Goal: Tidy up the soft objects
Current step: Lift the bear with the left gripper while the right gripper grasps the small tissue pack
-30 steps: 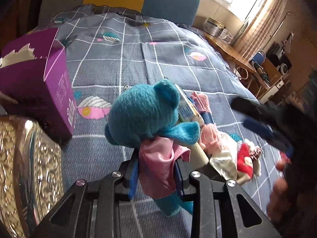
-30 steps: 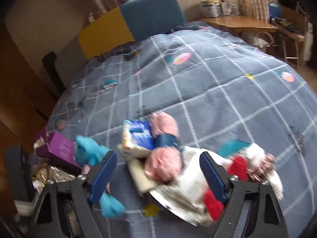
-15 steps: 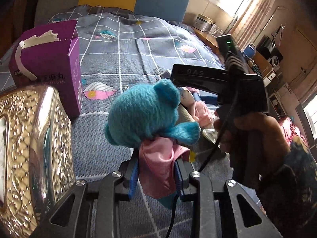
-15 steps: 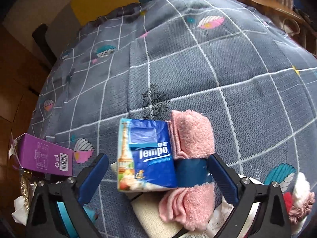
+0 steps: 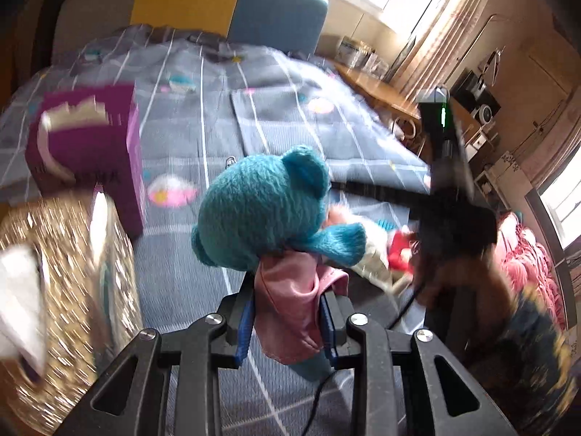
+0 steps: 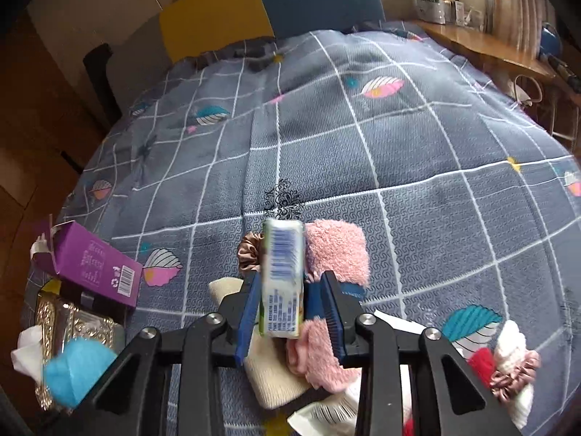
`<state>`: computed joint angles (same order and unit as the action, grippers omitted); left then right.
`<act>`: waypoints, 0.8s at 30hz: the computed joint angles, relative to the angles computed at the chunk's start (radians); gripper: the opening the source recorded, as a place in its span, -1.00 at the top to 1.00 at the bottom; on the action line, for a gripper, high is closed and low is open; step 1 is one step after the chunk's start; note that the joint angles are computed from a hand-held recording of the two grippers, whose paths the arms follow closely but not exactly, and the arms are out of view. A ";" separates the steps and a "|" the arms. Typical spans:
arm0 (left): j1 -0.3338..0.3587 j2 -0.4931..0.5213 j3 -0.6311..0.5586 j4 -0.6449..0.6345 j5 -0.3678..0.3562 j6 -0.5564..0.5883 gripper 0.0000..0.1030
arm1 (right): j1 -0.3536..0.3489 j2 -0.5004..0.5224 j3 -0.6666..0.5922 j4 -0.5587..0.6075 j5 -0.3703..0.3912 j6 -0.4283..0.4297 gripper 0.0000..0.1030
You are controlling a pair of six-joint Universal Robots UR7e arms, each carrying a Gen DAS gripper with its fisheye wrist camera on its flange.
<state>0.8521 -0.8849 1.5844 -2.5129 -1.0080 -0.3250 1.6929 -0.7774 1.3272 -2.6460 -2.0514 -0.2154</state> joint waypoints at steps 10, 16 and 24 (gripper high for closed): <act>-0.017 -0.048 0.042 -0.019 0.003 -0.017 0.42 | -0.027 -0.054 0.062 0.004 0.109 0.098 -0.60; -0.023 -0.053 0.064 -0.013 0.013 -0.021 0.42 | 0.006 0.034 -0.040 -0.018 0.001 0.076 -0.62; 0.004 -0.011 -0.057 0.031 -0.026 0.007 0.42 | 0.028 0.081 -0.073 -0.032 -0.119 -0.011 0.57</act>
